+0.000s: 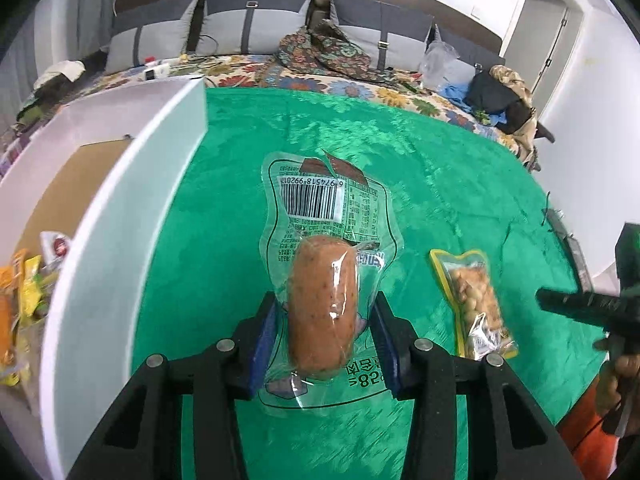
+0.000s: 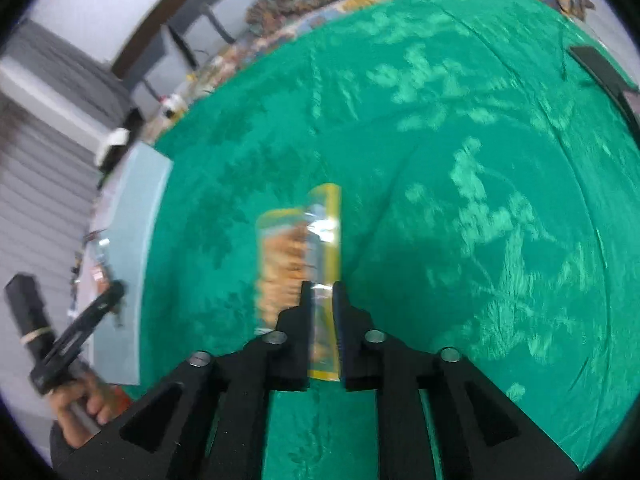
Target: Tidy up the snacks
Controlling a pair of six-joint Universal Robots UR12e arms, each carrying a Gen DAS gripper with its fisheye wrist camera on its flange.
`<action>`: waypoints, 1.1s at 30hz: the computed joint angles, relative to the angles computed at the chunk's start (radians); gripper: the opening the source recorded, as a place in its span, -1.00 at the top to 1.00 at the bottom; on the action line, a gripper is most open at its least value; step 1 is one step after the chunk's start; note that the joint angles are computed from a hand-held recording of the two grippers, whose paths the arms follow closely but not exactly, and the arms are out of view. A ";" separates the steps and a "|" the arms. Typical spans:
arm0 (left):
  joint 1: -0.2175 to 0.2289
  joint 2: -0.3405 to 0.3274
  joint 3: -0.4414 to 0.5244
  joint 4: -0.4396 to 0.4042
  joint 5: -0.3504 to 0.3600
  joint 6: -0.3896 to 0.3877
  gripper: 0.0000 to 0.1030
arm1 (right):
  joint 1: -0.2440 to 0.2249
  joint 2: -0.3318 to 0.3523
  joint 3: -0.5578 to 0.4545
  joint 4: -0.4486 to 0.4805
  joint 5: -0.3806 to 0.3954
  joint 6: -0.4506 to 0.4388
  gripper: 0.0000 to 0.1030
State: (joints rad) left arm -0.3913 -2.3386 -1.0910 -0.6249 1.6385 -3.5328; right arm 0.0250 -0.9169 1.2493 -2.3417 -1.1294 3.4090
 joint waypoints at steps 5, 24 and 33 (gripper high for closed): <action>-0.005 0.032 -0.060 0.012 0.038 -0.016 0.14 | 0.014 0.001 -0.015 0.022 -0.065 0.057 -0.66; -0.008 0.082 -0.133 0.052 0.154 -0.020 0.14 | 0.128 0.122 -0.216 0.259 -0.334 -0.193 -0.18; -0.003 0.083 -0.147 0.051 0.101 -0.041 0.14 | 0.083 0.081 -0.154 0.214 -0.164 -0.088 -0.17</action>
